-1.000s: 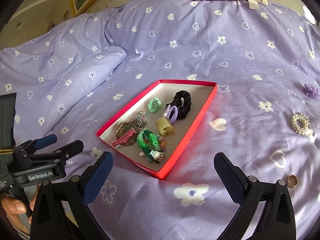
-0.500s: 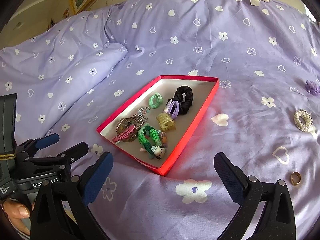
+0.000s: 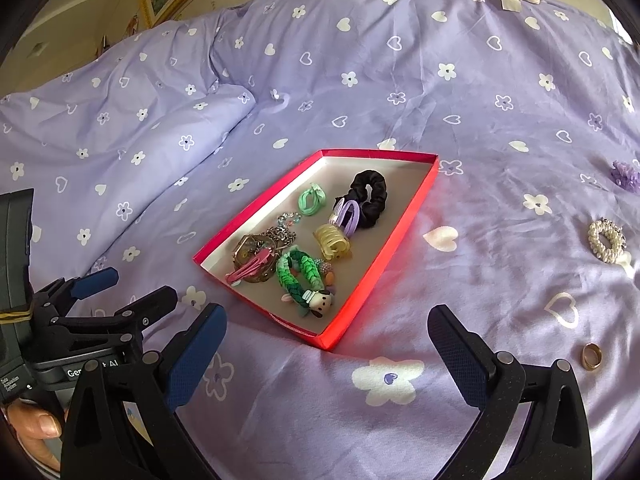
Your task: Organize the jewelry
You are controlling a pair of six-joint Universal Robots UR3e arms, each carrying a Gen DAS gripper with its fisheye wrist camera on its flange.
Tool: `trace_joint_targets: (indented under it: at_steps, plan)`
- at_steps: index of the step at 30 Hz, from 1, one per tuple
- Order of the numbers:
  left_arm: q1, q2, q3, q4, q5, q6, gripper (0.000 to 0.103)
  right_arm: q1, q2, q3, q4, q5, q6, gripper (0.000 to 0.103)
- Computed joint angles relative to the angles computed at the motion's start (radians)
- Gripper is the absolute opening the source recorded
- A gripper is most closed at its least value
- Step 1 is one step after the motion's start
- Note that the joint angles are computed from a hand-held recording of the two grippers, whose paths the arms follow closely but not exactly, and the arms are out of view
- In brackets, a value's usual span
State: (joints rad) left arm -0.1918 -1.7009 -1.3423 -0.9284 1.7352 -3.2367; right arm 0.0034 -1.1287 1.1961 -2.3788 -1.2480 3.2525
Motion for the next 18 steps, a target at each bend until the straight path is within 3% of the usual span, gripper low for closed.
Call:
trace_joint_targets:
  at_steps: [18]
  plan:
    - [-0.010,0.009,-0.014,0.001,0.021,-0.004,0.102,-0.002,-0.005,0.004,-0.001,-0.002,-0.002,0.102]
